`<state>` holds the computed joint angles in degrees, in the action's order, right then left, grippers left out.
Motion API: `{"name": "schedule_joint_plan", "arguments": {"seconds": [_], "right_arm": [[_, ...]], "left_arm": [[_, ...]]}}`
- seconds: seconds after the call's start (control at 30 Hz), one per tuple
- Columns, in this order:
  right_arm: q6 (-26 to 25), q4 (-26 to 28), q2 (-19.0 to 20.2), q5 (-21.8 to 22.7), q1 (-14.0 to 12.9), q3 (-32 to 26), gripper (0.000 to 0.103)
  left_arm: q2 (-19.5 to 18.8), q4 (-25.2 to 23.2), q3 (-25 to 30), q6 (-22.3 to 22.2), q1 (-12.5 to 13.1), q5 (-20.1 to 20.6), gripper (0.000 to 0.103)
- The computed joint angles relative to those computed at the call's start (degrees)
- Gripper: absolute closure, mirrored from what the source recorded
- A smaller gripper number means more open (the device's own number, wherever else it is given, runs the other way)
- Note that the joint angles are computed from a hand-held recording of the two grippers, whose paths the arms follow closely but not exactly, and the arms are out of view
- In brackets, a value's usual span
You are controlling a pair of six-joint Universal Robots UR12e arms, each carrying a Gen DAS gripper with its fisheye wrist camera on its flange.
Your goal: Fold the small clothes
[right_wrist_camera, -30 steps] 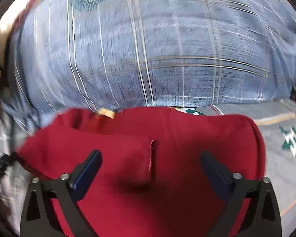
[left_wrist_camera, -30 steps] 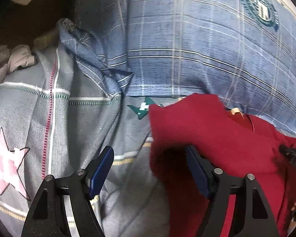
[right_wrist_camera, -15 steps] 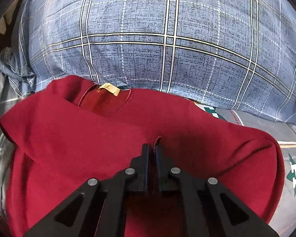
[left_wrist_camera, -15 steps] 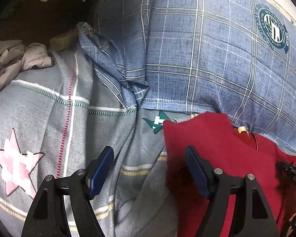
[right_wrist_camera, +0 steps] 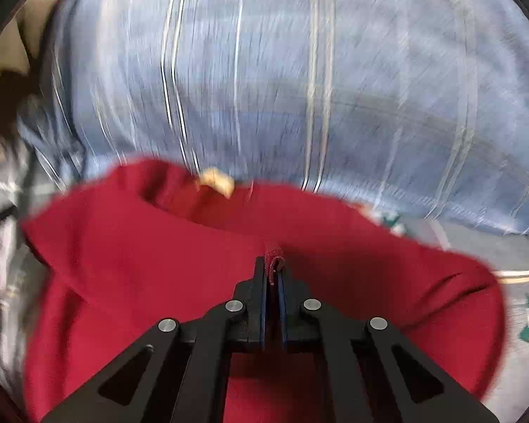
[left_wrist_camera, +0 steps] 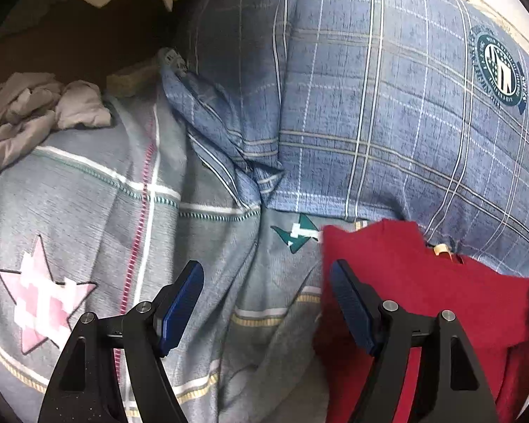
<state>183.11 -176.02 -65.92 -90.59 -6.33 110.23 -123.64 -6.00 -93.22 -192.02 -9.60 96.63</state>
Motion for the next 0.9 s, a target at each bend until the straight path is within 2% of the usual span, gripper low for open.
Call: {"name": "schedule_joint_plan", "arguments": {"seconds": [0.07,0.17,0.27,0.37,0.4,0.47,0.5,0.57,0.6,0.67,0.77,0.83,0.9], "right_arm": [[0.9,-2.1,-2.2,-2.6,-0.6,1.2,0.099],[2.1,1.3,-3.1,-8.3,-1.0,0.7,0.099],[3.8,4.7,-1.9,-7.8,-1.9,-0.1,0.098],[2.9,6.3,-0.4,-9.0,-1.5,-1.0,0.097],[3.2,5.7,-0.3,-9.0,-1.5,-1.1,0.092],[4.8,5.3,-0.8,-9.2,-1.7,-0.7,0.077],[5.7,5.0,-1.4,-8.5,-2.0,-0.3,0.061],[5.4,2.8,-2.7,-6.6,-2.4,1.2,0.060],[3.6,2.9,-3.0,-5.3,-2.3,1.6,0.060],[0.8,5.1,-2.4,-4.4,-1.9,1.2,0.064],[0.2,8.4,0.0,-8.2,-0.5,-0.6,0.066],[-0.6,6.3,0.5,-10.7,0.3,-0.4,0.064],[-1.3,5.8,-0.2,-11.0,0.9,0.0,0.062]], "left_arm": [[-0.1,0.8,-0.2,0.3,-0.3,0.7,0.030],[-0.3,0.4,-0.1,1.2,-0.7,-0.1,0.030],[-0.6,-0.3,0.1,3.2,-1.4,-1.5,0.030],[-1.2,-1.2,0.7,5.8,-2.0,-2.6,0.028],[-1.8,-2.9,1.5,7.6,-2.4,-2.8,0.028],[-3.1,-6.3,3.2,9.6,-3.2,0.1,0.028],[-3.8,-7.9,4.0,10.1,-3.6,1.5,0.028],[-4.9,-10.3,5.4,10.1,-3.8,2.8,0.026],[-5.2,-11.0,5.7,9.5,-3.8,3.1,0.026],[-5.3,-10.7,5.8,8.7,-3.8,3.0,0.026],[-4.9,-9.7,5.2,9.1,-4.0,3.4,0.028],[-4.4,-8.7,4.7,9.8,-4.2,3.6,0.028],[-3.7,-7.4,3.9,10.0,-4.2,2.3,0.028]]}}
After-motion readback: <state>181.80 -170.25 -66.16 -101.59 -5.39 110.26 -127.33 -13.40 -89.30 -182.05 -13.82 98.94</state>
